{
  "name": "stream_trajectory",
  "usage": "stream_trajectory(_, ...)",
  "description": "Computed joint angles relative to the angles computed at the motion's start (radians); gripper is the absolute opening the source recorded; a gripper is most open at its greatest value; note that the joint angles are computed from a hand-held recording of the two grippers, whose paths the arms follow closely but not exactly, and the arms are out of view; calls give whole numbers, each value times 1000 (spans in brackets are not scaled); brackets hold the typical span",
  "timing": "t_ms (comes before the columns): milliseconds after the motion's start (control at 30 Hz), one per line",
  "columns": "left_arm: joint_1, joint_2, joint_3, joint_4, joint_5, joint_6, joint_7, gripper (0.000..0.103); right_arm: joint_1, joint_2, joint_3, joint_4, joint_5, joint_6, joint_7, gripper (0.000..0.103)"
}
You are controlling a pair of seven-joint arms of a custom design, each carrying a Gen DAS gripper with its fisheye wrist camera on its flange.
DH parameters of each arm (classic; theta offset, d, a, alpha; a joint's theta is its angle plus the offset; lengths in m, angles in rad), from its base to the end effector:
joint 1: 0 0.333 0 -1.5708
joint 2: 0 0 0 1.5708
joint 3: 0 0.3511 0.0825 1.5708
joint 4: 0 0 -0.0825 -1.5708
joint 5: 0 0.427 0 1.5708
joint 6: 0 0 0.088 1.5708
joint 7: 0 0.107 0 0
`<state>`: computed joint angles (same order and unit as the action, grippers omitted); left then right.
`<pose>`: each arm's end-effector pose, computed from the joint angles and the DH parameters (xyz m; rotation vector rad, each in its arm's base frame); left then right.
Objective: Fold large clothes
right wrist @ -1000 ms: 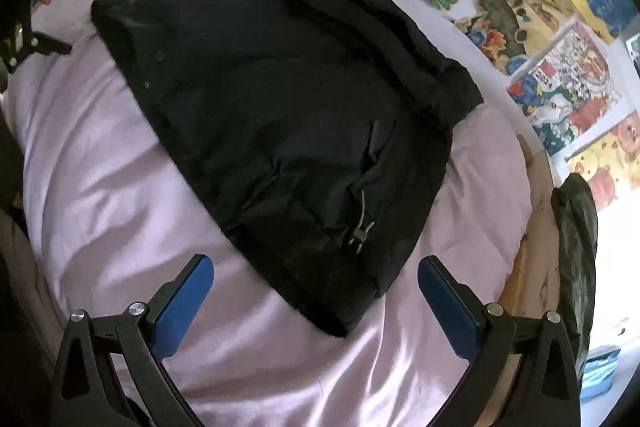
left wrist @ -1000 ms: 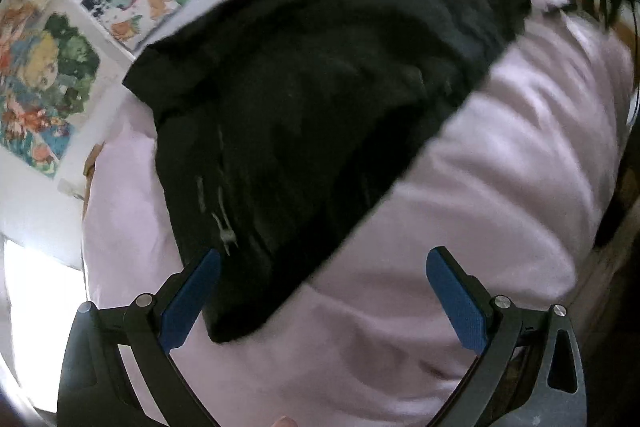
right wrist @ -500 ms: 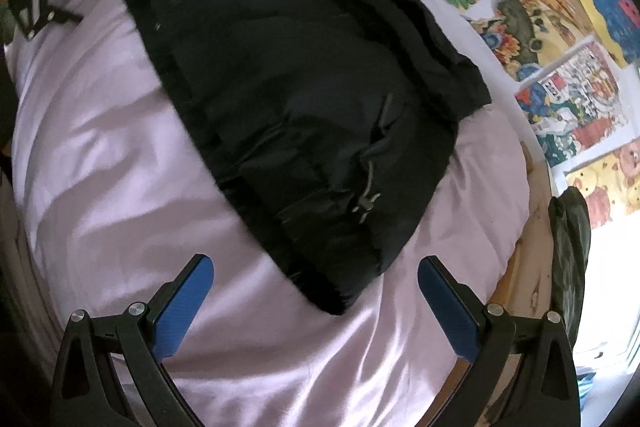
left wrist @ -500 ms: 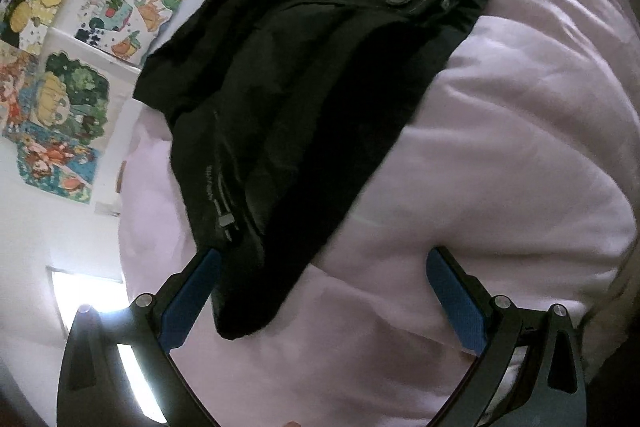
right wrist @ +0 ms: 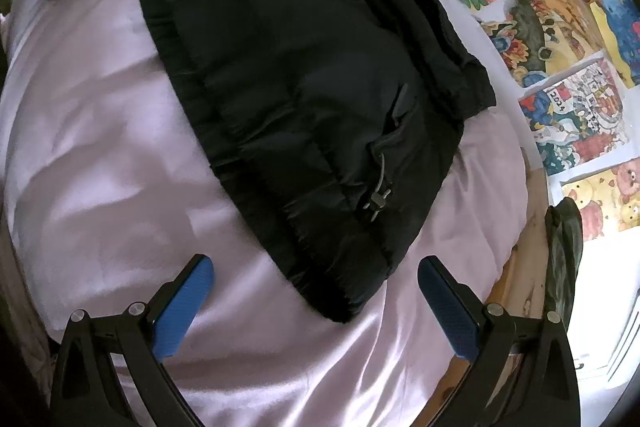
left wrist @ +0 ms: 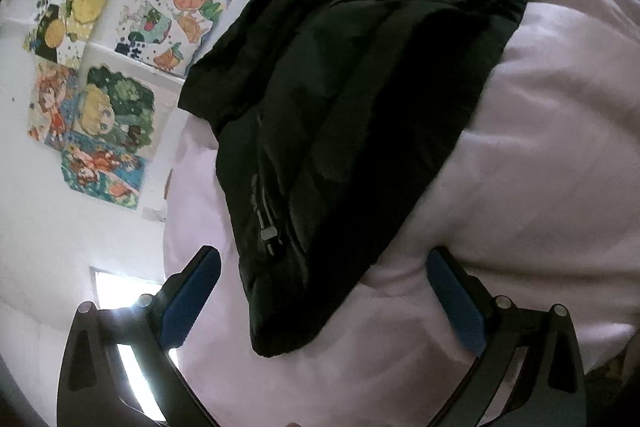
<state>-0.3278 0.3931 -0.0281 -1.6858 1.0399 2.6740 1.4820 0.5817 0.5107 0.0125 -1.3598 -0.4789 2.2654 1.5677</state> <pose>0.6944 -0.2831 0.4381 -0.5544 2.1949 -0.0877 0.6701 0.4357 0.4896 -2.6900 1.0435 -0.8154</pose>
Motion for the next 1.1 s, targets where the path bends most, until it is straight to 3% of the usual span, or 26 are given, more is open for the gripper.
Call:
stream_trajectory(133,3,11,1,13,-5,0,10,102,2,15,-3,24,2,-15,2,103)
stream_trajectory(233,16,15,-17,22,-75,-16,44,102,-1,17,-4,30,6,-11,4,103)
stream_trajectory(633,61,-20,-74,-10,-372,-33,268,102,-18,-28,6,-72,35,136,29,103)
stream_trajectory(700,47,-24,-59,-21,-355,-23,256,102,-15,-26,4,-76,24,159,32,103)
stream_trajectory(833,-20,-13,23,-17,-152,20,88,102,37,-8,-46,-69,-91,185,102,103)
stream_trajectory(1000,-32,4,51,17,-14,21,-78,102,118,61,-123,-3,-318,127,222,103)
stream_trajectory(1100,-58,14,83,41,150,7,-237,102,131,91,-132,30,-385,105,250,103)
